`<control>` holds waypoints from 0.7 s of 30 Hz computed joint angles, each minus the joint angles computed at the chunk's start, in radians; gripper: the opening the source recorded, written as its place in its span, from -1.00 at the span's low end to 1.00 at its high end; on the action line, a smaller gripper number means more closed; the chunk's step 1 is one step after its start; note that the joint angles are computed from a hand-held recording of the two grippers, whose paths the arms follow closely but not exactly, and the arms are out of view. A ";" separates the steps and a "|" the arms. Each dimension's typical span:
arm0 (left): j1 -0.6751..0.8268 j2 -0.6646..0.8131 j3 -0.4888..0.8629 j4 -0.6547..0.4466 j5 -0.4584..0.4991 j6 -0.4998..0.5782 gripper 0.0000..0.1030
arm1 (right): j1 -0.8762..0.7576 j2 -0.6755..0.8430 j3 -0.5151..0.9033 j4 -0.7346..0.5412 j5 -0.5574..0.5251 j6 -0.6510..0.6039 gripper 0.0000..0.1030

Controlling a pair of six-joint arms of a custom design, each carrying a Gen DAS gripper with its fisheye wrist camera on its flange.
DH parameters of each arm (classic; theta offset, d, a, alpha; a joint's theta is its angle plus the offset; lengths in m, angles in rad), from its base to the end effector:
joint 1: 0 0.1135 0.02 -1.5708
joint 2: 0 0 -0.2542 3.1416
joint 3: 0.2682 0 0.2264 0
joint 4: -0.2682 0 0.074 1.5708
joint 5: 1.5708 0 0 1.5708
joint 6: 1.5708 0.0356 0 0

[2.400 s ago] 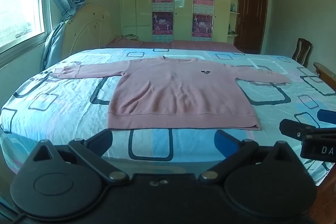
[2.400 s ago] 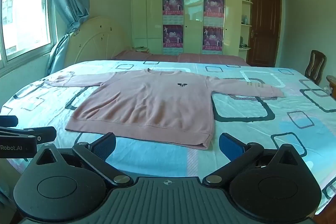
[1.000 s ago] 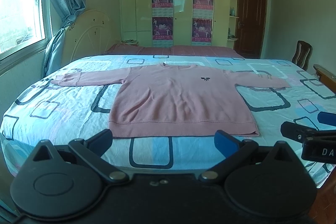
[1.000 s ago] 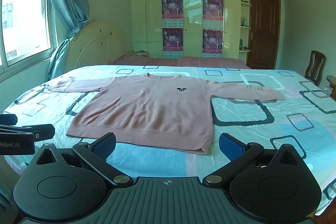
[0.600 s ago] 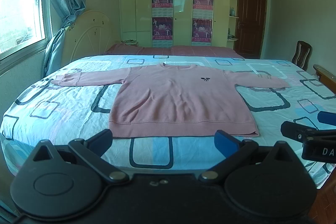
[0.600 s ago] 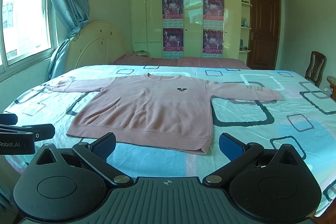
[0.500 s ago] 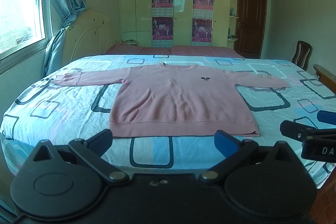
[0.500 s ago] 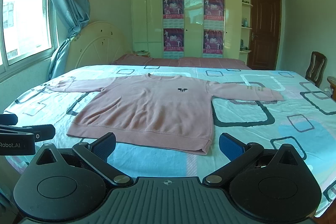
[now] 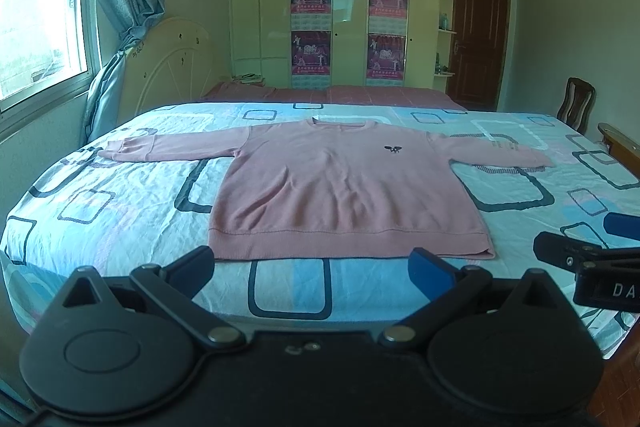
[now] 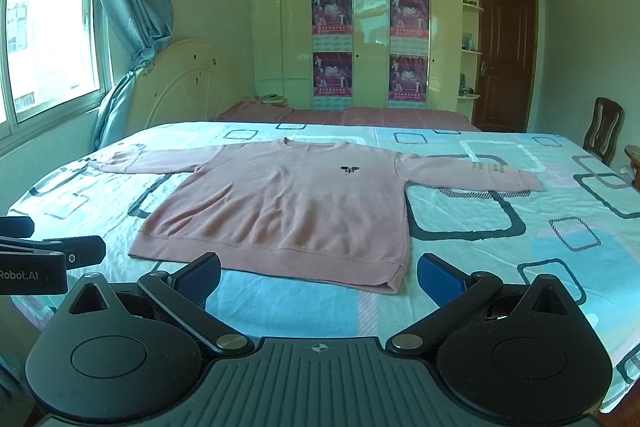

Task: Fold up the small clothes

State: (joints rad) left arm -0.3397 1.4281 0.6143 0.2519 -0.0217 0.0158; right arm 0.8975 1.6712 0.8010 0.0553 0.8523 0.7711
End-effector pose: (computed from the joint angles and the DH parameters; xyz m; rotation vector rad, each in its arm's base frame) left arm 0.2549 -0.0893 0.1892 0.3653 2.1057 -0.1674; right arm 0.2073 0.2170 0.1673 0.2378 2.0567 -0.0220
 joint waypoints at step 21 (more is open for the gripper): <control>0.003 0.027 0.021 -0.007 -0.010 -0.011 1.00 | -0.029 0.014 -0.011 0.058 -0.039 -0.030 1.00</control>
State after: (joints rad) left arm -0.3366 1.4550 0.6354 0.2447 -0.0322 0.0047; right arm 0.8686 1.6852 0.7898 0.1134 0.8135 0.7414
